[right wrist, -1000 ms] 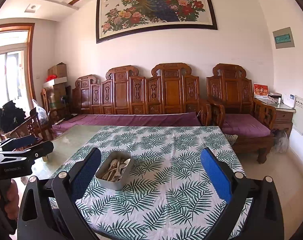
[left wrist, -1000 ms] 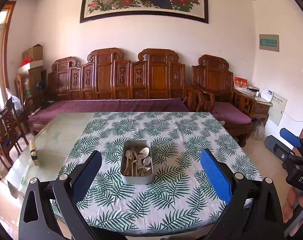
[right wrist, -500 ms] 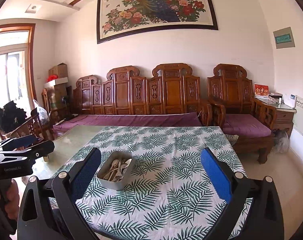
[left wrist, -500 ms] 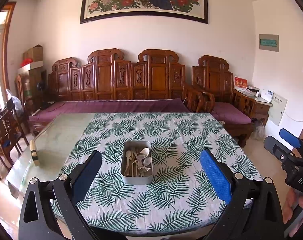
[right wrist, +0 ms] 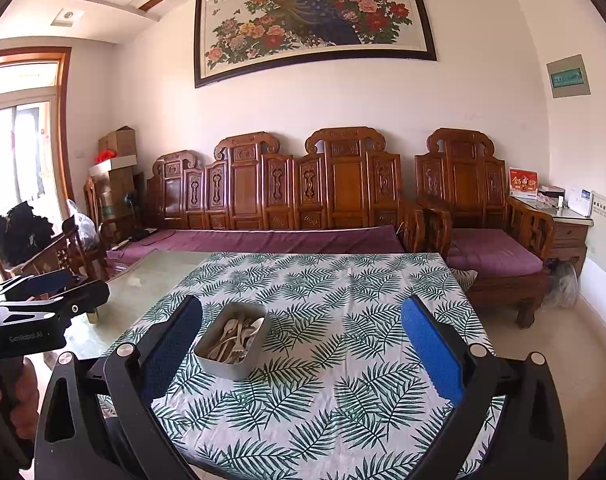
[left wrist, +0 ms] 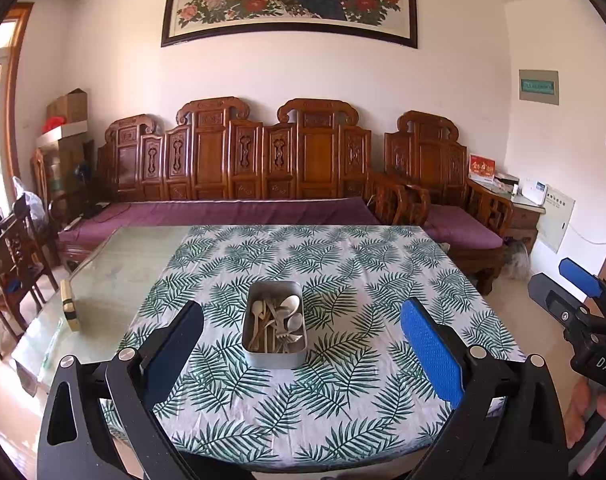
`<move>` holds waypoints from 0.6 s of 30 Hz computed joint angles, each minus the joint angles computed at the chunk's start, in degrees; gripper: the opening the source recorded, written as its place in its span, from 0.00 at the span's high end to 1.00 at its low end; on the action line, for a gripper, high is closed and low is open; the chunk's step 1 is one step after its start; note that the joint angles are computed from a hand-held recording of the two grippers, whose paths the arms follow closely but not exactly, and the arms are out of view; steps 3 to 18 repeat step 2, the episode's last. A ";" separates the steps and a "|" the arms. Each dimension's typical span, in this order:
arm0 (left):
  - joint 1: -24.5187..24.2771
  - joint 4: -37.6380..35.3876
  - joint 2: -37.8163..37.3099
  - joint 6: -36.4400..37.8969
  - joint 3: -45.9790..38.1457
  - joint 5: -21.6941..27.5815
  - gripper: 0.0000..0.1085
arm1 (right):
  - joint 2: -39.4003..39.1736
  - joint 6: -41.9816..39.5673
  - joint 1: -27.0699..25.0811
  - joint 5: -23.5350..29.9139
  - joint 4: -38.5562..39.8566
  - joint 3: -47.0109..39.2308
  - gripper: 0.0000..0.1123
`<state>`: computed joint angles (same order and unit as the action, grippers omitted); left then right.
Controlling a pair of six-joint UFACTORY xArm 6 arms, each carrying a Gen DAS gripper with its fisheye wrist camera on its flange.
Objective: Organize utensils
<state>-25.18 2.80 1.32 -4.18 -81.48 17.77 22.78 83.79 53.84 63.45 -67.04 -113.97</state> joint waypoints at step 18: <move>-0.02 0.11 0.05 -0.03 -0.18 0.15 0.12 | 0.16 -0.01 0.04 0.08 0.02 -0.25 0.11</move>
